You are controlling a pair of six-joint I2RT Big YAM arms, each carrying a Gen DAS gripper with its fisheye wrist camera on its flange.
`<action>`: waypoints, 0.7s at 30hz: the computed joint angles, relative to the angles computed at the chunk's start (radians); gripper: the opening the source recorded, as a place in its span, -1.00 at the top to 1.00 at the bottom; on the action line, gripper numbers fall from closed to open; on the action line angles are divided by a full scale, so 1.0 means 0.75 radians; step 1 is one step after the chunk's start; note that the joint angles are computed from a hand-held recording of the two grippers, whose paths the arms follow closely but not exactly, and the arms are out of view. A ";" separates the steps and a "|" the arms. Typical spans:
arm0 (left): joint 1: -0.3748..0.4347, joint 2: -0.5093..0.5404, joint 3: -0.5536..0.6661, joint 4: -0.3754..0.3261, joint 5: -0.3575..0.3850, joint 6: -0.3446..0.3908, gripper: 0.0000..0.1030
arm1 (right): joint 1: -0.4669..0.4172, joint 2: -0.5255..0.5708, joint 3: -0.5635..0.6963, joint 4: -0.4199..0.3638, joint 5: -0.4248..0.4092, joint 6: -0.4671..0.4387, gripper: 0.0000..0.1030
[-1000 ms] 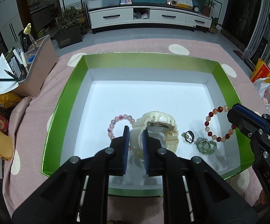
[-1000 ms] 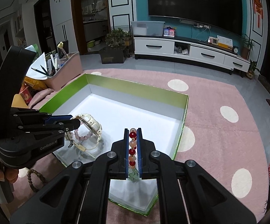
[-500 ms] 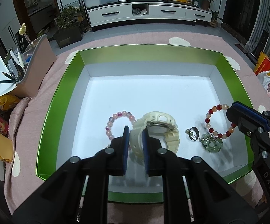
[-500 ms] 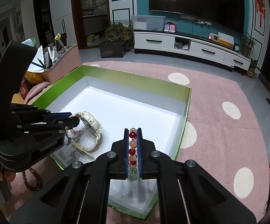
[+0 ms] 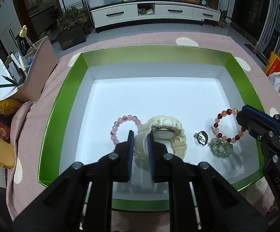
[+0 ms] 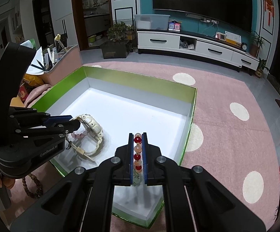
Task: Organize jewelry
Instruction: 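Lower the white watch with the left tool while the right tool lowers the bracelet into the box, then open both tools and move them back toward the remaining jewelry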
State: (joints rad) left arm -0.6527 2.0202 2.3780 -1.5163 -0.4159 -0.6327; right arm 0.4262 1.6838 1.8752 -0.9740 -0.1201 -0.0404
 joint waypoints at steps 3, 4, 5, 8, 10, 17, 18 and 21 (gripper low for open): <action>0.001 -0.001 -0.002 -0.003 -0.003 0.000 0.73 | -0.003 -0.001 0.002 0.001 -0.003 0.003 0.86; 0.001 -0.004 -0.006 0.002 -0.007 0.000 0.73 | -0.004 -0.002 0.003 0.002 -0.001 0.006 0.83; 0.001 -0.007 -0.009 0.004 -0.009 0.002 0.73 | -0.007 -0.006 0.001 0.006 -0.005 0.012 0.83; -0.008 -0.014 -0.009 0.008 -0.032 0.002 0.65 | -0.010 -0.016 -0.002 0.012 -0.009 0.016 0.82; -0.010 -0.019 -0.006 0.012 -0.039 0.003 0.52 | -0.012 -0.031 -0.013 0.021 -0.011 0.021 0.76; -0.043 -0.048 0.003 0.012 -0.093 0.008 0.00 | -0.015 -0.125 -0.081 0.065 -0.010 0.044 0.34; -0.051 -0.057 -0.001 0.012 -0.107 0.005 -0.05 | -0.016 -0.139 -0.093 0.072 -0.009 0.049 0.24; -0.072 -0.078 0.001 0.007 -0.138 -0.002 -0.26 | -0.020 -0.188 -0.120 0.086 -0.011 0.067 0.10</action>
